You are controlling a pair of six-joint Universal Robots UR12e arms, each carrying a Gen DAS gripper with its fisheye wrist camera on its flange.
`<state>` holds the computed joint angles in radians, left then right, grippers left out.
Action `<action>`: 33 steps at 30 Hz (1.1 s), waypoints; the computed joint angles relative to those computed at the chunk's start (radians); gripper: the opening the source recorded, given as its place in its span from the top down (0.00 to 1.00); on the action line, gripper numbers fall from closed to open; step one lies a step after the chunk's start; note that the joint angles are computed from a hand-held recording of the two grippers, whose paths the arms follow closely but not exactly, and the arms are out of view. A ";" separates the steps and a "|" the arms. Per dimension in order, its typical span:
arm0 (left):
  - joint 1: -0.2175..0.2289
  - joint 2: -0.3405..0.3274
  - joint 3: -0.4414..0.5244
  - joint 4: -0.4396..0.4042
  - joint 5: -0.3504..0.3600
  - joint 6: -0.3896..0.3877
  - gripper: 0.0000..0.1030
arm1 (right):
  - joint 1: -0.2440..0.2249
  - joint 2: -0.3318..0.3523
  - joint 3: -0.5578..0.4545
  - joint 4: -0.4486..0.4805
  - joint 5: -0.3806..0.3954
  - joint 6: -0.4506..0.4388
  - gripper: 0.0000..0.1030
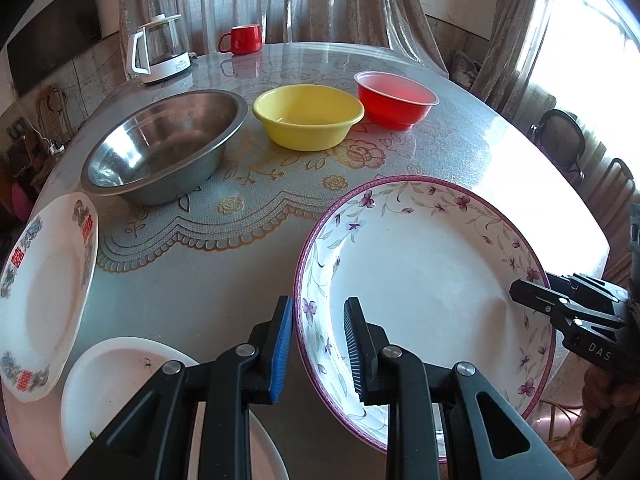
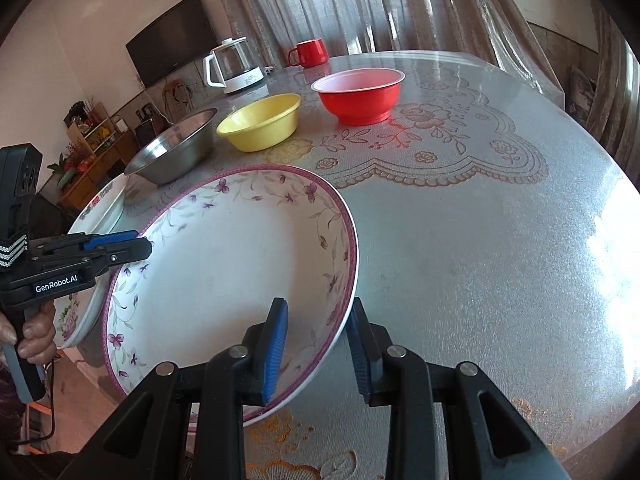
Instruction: Organize plates and bowls
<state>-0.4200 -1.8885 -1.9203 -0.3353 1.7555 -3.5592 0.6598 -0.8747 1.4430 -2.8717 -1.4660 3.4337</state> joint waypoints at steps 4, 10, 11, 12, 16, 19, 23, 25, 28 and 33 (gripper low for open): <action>0.001 -0.003 0.008 -0.015 -0.001 -0.053 0.75 | 0.006 0.003 0.001 -0.018 -0.025 0.023 0.70; -0.003 -0.001 0.004 -0.009 0.007 -0.081 0.75 | 0.007 0.004 -0.001 -0.013 -0.053 0.011 0.82; 0.001 0.001 0.002 -0.005 -0.008 -0.090 0.75 | 0.008 0.005 -0.005 -0.007 -0.062 0.010 0.83; 0.001 0.001 0.002 -0.002 -0.012 -0.089 0.75 | 0.009 0.006 -0.012 0.008 -0.070 0.011 0.83; 0.010 -0.006 0.011 0.001 -0.024 -0.068 0.75 | 0.011 0.017 -0.041 0.039 -0.095 0.000 0.83; 0.028 -0.005 0.022 -0.028 -0.071 -0.048 0.73 | 0.006 0.036 -0.074 0.055 -0.095 -0.001 0.83; 0.049 0.003 0.014 -0.035 -0.153 0.066 0.71 | -0.023 0.047 -0.100 0.097 0.010 -0.081 0.82; 0.074 0.008 0.009 -0.040 -0.231 0.086 0.70 | -0.040 0.047 -0.111 0.137 0.080 -0.122 0.82; 0.111 0.002 0.029 -0.105 -0.342 0.059 0.70 | -0.060 0.053 -0.151 0.248 0.163 -0.136 0.82; 0.102 -0.020 0.073 -0.185 -0.327 0.077 0.69 | -0.058 0.075 -0.257 0.480 0.160 -0.156 0.82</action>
<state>-0.3180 -1.9081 -1.8474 -0.5203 1.4282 -3.4824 0.6021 -0.7998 1.1858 -2.3917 -1.3060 3.2772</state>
